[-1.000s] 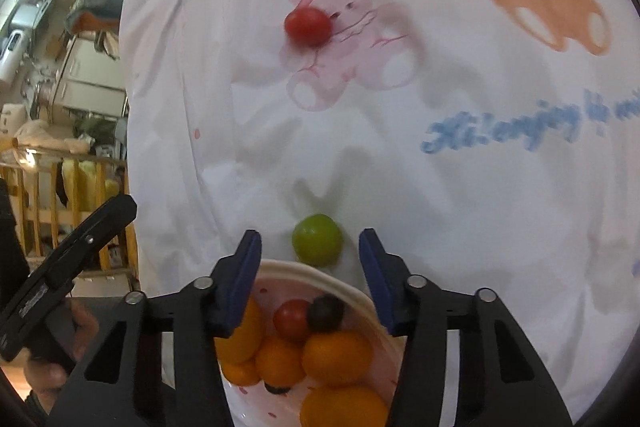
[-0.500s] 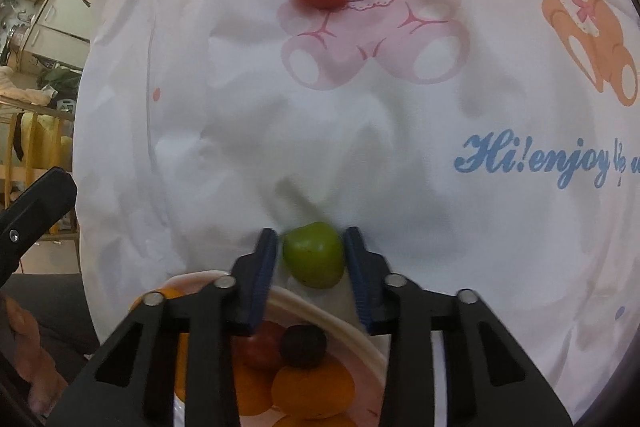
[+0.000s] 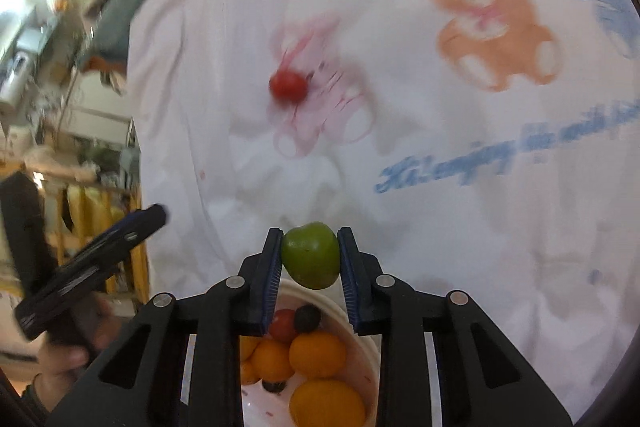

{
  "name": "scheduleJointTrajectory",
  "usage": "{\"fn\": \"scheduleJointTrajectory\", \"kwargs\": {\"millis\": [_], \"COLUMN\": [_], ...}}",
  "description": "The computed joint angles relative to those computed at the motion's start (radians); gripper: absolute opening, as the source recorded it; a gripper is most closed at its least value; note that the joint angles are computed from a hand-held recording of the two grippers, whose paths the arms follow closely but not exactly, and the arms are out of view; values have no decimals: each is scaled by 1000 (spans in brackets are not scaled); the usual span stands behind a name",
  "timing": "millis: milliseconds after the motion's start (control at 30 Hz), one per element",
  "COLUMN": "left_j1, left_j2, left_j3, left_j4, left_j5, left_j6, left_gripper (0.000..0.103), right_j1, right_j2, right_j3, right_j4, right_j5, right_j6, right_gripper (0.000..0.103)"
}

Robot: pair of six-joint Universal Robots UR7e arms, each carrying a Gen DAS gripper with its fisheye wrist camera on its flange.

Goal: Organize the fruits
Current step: 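Grasp the red tomato with the left tool while the right tool holds the lime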

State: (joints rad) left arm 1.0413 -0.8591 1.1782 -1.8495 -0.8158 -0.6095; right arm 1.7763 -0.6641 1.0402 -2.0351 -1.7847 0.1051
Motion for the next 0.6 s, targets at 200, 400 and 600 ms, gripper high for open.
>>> {"fn": "scheduleJointTrajectory", "kwargs": {"millis": [200,400,600], "left_j1": [20,48,56], "left_j2": [146,296,393], "left_j3": [-164,-370,-488], "left_j4": [-25,27,35], "left_j5": [-26,-38,43], "left_j6": [155,219,313], "left_gripper": [75,67,65], "right_j1": [-22,-42,-53], "right_j2": [-72,-102,-103], "right_j3": [65,105,107], "right_j4": [-28,-53,-71], "right_j5": [-1,17,21], "right_j6": [31,62,64], "right_gripper": [29,29,29]}}
